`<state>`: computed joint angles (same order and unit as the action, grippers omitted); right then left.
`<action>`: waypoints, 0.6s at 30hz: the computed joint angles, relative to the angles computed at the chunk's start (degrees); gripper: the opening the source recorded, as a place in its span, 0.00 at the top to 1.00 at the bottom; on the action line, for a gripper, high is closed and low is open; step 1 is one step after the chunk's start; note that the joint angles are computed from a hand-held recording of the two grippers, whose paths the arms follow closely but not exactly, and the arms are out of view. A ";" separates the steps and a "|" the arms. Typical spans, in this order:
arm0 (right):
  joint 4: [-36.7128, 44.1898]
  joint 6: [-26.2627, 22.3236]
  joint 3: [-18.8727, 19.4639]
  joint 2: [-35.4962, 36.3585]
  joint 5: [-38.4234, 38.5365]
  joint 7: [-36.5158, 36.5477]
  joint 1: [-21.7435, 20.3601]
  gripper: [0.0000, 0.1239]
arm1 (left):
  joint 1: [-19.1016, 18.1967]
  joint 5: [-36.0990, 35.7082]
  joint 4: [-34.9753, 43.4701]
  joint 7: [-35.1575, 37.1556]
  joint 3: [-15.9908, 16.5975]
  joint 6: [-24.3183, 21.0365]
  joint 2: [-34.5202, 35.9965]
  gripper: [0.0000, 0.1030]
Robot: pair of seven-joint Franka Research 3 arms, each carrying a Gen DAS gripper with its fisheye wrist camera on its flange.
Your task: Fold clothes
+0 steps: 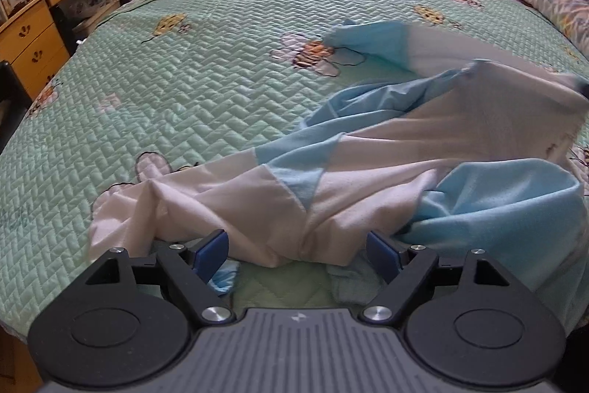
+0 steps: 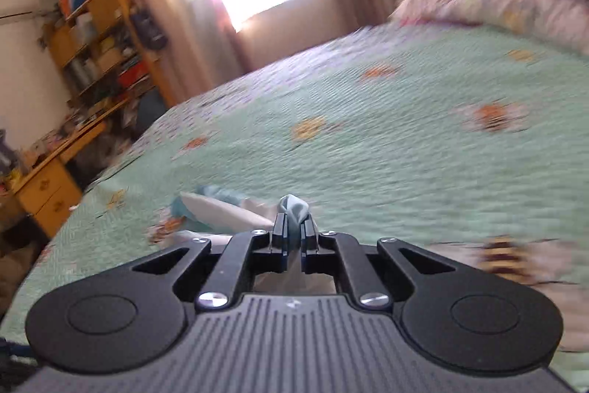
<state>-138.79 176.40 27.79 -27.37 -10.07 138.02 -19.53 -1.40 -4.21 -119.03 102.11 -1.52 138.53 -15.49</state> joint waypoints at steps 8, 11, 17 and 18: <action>-6.60 -10.86 -3.41 -8.60 -3.54 1.32 2.06 0.93 | -1.90 -2.87 -0.95 3.71 -0.11 -0.24 -0.36 0.18; -3.77 -4.61 -0.60 -5.06 -7.60 0.37 -0.42 0.81 | -2.11 -3.39 -1.20 4.46 -0.02 -0.20 -0.66 0.18; 10.11 3.29 13.02 8.59 -16.09 -6.02 -13.74 0.50 | -1.61 -4.01 -0.94 4.45 0.46 0.01 -0.76 0.15; 13.88 1.39 14.83 12.64 -18.57 -7.97 -14.83 0.49 | -1.38 -3.74 -0.84 4.15 0.43 0.04 -0.66 0.15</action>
<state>-124.92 177.79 42.62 -14.73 -28.63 130.05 -34.36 -2.78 -7.95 -119.87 106.26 -1.09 138.58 -16.15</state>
